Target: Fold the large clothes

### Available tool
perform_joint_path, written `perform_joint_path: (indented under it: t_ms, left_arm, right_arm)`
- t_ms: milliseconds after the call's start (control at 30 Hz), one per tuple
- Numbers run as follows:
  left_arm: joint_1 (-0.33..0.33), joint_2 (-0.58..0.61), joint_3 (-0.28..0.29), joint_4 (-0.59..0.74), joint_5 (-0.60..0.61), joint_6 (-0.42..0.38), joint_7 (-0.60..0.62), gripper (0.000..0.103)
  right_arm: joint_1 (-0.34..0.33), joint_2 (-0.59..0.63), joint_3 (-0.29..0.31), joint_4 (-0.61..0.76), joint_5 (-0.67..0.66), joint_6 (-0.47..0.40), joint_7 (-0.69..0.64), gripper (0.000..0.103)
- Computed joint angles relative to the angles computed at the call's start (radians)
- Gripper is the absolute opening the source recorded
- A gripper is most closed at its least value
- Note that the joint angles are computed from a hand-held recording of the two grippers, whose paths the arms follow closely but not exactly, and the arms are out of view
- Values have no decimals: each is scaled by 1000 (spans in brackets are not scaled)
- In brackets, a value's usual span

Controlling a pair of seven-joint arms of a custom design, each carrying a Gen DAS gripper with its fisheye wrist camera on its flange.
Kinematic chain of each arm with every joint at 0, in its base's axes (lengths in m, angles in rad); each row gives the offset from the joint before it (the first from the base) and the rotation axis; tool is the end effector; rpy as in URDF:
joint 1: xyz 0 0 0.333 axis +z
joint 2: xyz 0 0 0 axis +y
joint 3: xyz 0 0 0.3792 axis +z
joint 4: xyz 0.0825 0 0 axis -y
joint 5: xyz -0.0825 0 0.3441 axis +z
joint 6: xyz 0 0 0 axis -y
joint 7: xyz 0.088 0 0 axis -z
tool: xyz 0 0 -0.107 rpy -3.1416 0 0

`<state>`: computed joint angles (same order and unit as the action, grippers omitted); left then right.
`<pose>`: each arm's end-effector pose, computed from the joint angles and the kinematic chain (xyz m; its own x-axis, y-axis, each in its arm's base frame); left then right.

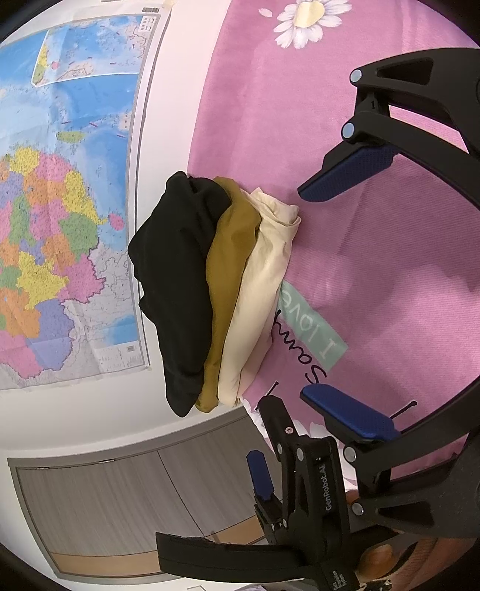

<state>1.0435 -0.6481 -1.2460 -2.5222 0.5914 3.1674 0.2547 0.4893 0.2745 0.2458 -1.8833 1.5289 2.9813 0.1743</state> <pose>0.4093 -0.2173 0.4789 0.2960 -0.9552 -0.0042 -0.5093 -0.1541 -0.8467 0.5127 0.3480 0.4898 0.6840 -0.6812 -0.2611 -0.5446 -0.2386 -0.8040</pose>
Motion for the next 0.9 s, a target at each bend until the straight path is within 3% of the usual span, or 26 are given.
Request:
perform_joint_path:
  t_ms: [900]
  left_arm:
    - [2,5,-15,4,-5,-9,5,97]
  right_arm:
    - [1,4,-4,0,15,-5,3,97]
